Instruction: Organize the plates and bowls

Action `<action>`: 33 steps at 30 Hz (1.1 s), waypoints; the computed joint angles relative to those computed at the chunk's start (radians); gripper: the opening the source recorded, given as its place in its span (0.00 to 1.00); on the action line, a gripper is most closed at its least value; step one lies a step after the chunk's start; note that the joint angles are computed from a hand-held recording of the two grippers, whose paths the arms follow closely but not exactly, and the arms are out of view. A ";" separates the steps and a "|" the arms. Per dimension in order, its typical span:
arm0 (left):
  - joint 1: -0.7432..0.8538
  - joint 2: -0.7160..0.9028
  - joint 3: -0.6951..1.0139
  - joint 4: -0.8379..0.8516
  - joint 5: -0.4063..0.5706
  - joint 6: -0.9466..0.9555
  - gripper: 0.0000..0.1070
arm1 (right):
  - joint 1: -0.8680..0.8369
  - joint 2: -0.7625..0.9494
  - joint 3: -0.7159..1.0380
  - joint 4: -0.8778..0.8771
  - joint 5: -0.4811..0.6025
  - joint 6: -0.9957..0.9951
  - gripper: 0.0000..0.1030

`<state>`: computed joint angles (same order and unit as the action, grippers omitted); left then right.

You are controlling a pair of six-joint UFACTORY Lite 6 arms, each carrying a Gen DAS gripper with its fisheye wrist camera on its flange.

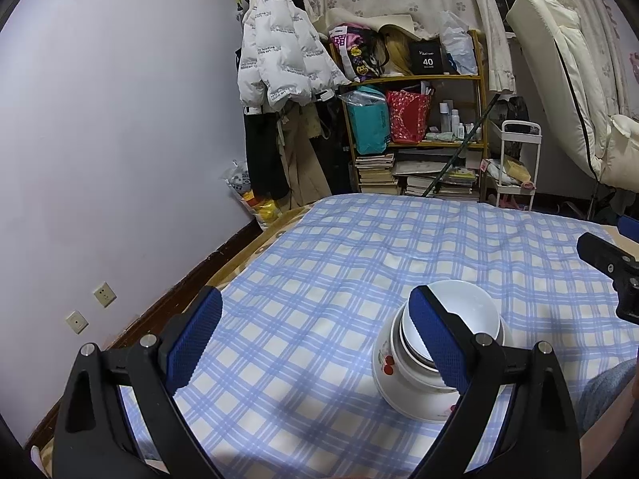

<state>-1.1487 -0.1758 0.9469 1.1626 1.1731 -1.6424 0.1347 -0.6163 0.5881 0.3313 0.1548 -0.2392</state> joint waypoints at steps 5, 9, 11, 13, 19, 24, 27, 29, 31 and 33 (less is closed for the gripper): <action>-0.004 0.002 0.001 -0.003 0.007 -0.001 0.87 | -0.016 0.002 0.001 0.055 0.008 -0.058 1.00; -0.004 -0.001 0.000 -0.004 0.004 0.004 0.87 | -0.025 0.002 0.000 0.092 0.011 -0.100 1.00; -0.002 -0.005 -0.004 -0.004 0.002 0.009 0.87 | -0.025 0.005 0.002 0.100 0.013 -0.107 1.00; -0.002 -0.007 -0.006 -0.004 0.002 0.011 0.87 | -0.037 0.005 -0.001 0.133 0.018 -0.148 1.00; 0.005 -0.012 -0.014 -0.011 -0.005 0.015 0.87 | -0.050 0.005 -0.004 0.198 0.020 -0.218 1.00; 0.007 -0.017 -0.019 -0.010 -0.007 0.017 0.87 | -0.074 0.002 -0.014 0.292 0.026 -0.322 1.00; 0.008 -0.018 -0.015 -0.015 -0.005 0.025 0.87 | -0.102 -0.005 -0.025 0.380 0.040 -0.422 1.00; 0.010 -0.019 -0.016 -0.015 -0.011 0.027 0.87 | -0.101 -0.005 -0.024 0.391 0.039 -0.432 1.00; 0.008 -0.019 -0.016 -0.012 -0.009 0.027 0.87 | -0.089 0.004 -0.017 0.362 0.033 -0.400 1.00; 0.008 -0.020 -0.016 -0.013 -0.012 0.029 0.87 | -0.093 0.003 -0.017 0.370 0.037 -0.408 1.00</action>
<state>-1.1405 -0.1963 0.9305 1.1494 1.1606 -1.6136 0.0419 -0.6133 0.5708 0.7009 0.1919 -0.6476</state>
